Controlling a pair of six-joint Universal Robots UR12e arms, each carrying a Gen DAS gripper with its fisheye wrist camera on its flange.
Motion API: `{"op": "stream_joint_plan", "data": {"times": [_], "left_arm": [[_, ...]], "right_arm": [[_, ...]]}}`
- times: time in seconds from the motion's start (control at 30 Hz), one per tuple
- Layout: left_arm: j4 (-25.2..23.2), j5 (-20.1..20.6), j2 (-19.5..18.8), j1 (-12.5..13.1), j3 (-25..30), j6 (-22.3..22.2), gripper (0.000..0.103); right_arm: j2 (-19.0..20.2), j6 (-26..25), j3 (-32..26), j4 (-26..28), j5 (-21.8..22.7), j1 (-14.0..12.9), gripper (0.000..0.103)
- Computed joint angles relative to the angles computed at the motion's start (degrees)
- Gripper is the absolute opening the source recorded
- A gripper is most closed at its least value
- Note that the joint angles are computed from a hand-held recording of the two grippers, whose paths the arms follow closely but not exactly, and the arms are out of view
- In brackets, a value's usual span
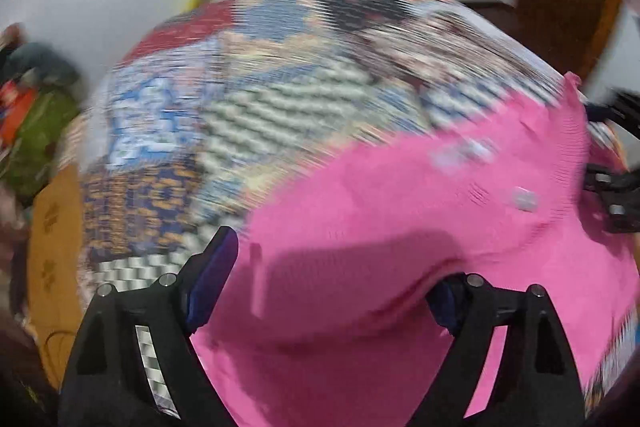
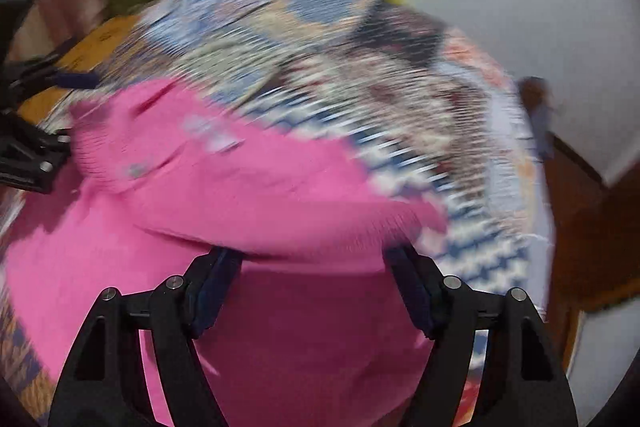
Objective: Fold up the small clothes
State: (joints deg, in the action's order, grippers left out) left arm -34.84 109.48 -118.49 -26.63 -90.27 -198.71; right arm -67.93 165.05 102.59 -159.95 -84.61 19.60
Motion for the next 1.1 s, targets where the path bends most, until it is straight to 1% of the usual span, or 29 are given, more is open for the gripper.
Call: {"op": "stream_joint_plan", "data": {"times": [0.03,0.07,0.1,0.13,0.2,0.23,0.37,0.47,0.6,0.7,0.83,0.9,0.93,1.03,1.07,1.1], "left_arm": [[-0.34,1.15,0.04,0.47,0.30,-3.03,0.086],[0.36,1.11,0.39,1.02,-0.05,-5.81,0.086],[1.57,0.96,0.91,1.53,-0.72,-8.77,0.086],[2.94,0.52,1.64,2.08,-1.70,-11.44,0.086],[4.49,-1.55,3.03,2.99,-3.51,-13.61,0.086],[4.30,-2.22,3.69,3.31,-4.19,-14.12,0.086],[2.10,-1.94,6.51,3.39,-7.38,-15.33,0.086],[2.04,-3.26,8.92,3.31,-10.64,-16.87,0.086],[2.78,-6.58,11.72,3.14,-14.85,-19.15,0.086],[3.78,-9.90,13.13,2.92,-17.59,-21.34,0.086],[5.61,-15.02,13.48,2.76,-20.04,-23.90,0.086],[6.52,-17.08,13.17,2.68,-20.62,-24.37,0.086],[6.55,-17.50,12.83,2.60,-20.61,-24.66,0.086],[6.13,-14.63,11.88,1.80,-19.87,-24.91,0.086],[5.91,-14.40,11.58,1.76,-19.60,-24.76,0.085],[6.10,-13.62,11.21,1.55,-19.29,-24.71,0.079]], "right_arm": [[0.03,2.69,0.12,-1.49,0.06,-0.45,0.070],[-0.11,6.43,0.45,-3.30,0.97,-1.23,0.070],[-0.37,8.68,0.94,-4.75,2.17,-1.88,0.070],[-0.67,9.84,1.36,-5.72,3.04,-2.35,0.070],[-1.57,9.96,2.12,-6.27,3.48,-2.81,0.070],[-1.96,9.42,2.30,-6.01,3.34,-2.81,0.070],[-4.27,6.02,3.76,-3.98,4.02,-2.62,0.070],[-5.88,4.72,5.25,-3.68,5.15,-2.52,0.071],[-7.73,4.73,7.26,-2.95,8.57,-2.68,0.072],[-8.94,4.88,9.01,-2.70,9.84,-2.44,0.072],[-9.80,4.45,10.67,-1.78,10.54,-1.91,0.072],[-10.04,4.82,11.33,-1.54,10.92,-1.74,0.072],[-10.13,5.21,11.63,-1.44,11.18,-1.70,0.072],[-10.17,5.69,12.37,-0.69,12.02,-1.65,0.072],[-10.07,5.82,12.57,-0.44,11.78,-1.52,0.072],[-9.94,5.88,12.65,-0.14,11.45,-1.43,0.072]]}}
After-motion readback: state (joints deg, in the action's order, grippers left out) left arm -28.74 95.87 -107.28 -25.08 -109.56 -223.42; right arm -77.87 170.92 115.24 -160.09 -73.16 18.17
